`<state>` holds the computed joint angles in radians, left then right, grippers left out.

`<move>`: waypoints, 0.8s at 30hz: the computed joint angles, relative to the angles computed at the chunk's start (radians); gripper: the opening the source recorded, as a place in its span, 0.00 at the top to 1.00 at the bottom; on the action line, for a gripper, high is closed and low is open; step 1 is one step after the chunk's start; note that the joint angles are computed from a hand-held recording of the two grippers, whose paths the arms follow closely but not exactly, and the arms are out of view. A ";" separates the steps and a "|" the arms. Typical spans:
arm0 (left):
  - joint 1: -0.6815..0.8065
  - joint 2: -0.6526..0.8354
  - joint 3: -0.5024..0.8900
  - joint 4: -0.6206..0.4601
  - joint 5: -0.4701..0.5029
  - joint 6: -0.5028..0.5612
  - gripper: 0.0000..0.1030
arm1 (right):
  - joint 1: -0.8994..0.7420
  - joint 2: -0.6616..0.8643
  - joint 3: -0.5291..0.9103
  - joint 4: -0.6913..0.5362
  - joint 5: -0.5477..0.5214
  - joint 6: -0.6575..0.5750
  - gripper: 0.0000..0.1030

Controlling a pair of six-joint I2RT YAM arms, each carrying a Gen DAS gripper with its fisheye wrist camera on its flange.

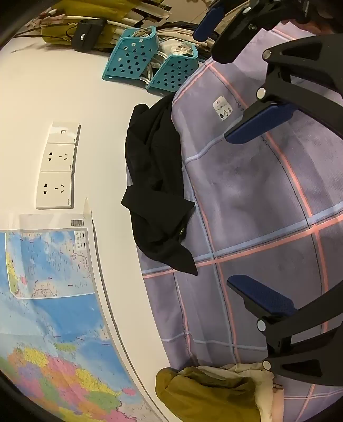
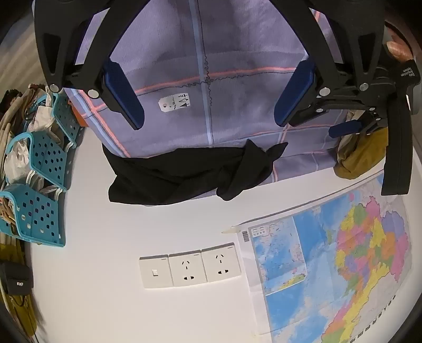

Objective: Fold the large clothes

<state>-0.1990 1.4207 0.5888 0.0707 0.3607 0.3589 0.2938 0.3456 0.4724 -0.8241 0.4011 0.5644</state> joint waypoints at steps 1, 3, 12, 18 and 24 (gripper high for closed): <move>0.000 0.003 0.005 -0.008 0.003 0.002 0.07 | -0.008 -0.007 -0.003 0.005 -0.012 0.004 0.05; -0.001 0.002 0.004 -0.007 0.001 0.002 0.07 | -0.016 -0.002 0.000 0.003 -0.023 0.001 0.05; -0.008 -0.007 0.007 -0.011 0.015 -0.015 0.07 | -0.014 0.002 -0.002 0.011 -0.015 -0.002 0.05; -0.010 -0.008 0.007 -0.010 0.015 -0.016 0.07 | -0.011 0.004 -0.003 0.016 -0.011 -0.002 0.05; -0.007 -0.012 0.007 -0.015 0.020 -0.025 0.07 | -0.069 -0.016 -0.011 0.016 -0.051 -0.042 0.05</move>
<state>-0.2065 1.4091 0.5960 0.0561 0.3805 0.3339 0.2248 0.3297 0.4616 -0.8078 0.3501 0.5220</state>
